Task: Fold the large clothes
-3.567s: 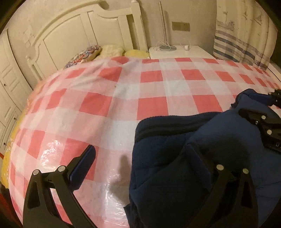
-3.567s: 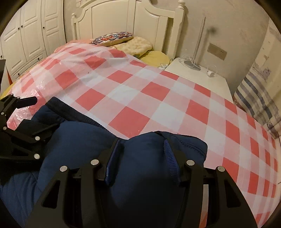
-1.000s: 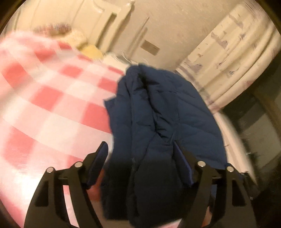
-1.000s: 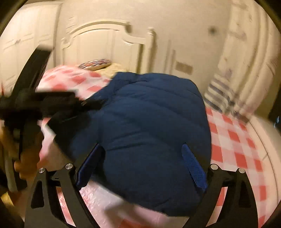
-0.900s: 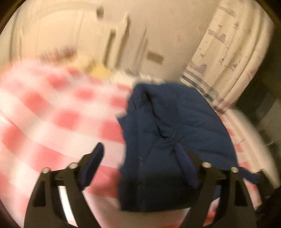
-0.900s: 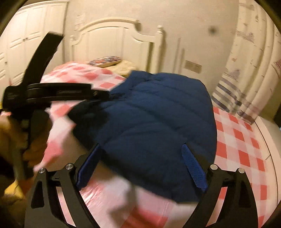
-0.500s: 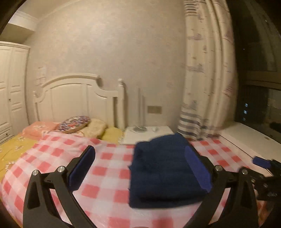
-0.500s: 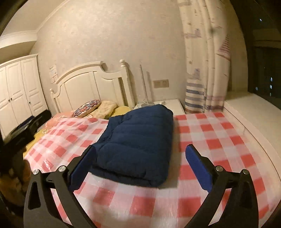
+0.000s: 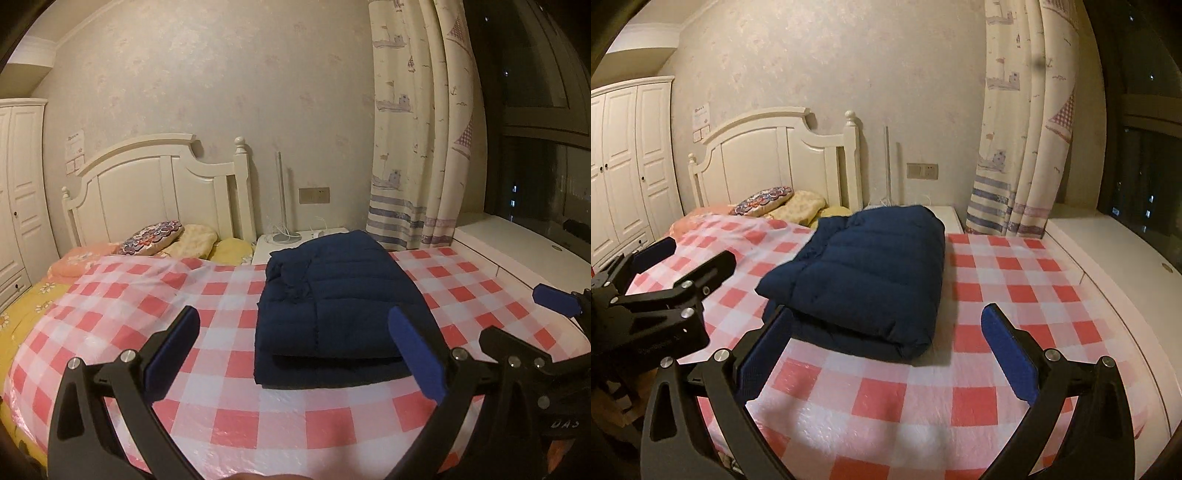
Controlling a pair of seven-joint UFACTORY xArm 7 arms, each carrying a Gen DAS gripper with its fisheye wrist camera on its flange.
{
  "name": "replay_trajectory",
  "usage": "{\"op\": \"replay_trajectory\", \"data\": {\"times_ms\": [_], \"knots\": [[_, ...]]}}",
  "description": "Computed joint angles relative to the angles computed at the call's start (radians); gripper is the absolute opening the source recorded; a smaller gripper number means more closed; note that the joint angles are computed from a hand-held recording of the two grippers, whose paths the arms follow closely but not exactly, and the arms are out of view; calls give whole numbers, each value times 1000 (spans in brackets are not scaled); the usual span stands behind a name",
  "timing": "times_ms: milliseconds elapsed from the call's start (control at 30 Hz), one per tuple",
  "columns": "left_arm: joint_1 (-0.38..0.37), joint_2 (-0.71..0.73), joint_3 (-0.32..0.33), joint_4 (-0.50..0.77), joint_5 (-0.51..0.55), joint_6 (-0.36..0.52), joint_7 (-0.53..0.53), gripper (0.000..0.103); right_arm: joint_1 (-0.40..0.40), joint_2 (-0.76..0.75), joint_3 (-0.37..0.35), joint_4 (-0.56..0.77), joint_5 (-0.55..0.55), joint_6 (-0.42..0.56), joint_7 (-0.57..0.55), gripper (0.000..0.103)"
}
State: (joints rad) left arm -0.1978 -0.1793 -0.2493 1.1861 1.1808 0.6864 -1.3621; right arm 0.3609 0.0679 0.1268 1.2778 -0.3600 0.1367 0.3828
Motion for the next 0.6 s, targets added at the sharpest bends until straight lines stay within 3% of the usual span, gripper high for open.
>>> {"op": "replay_trajectory", "data": {"times_ms": [600], "knots": [[15, -16, -3, -20, -43, 1, 7, 101, 18, 5, 14, 10, 17, 28, -51, 98]]}}
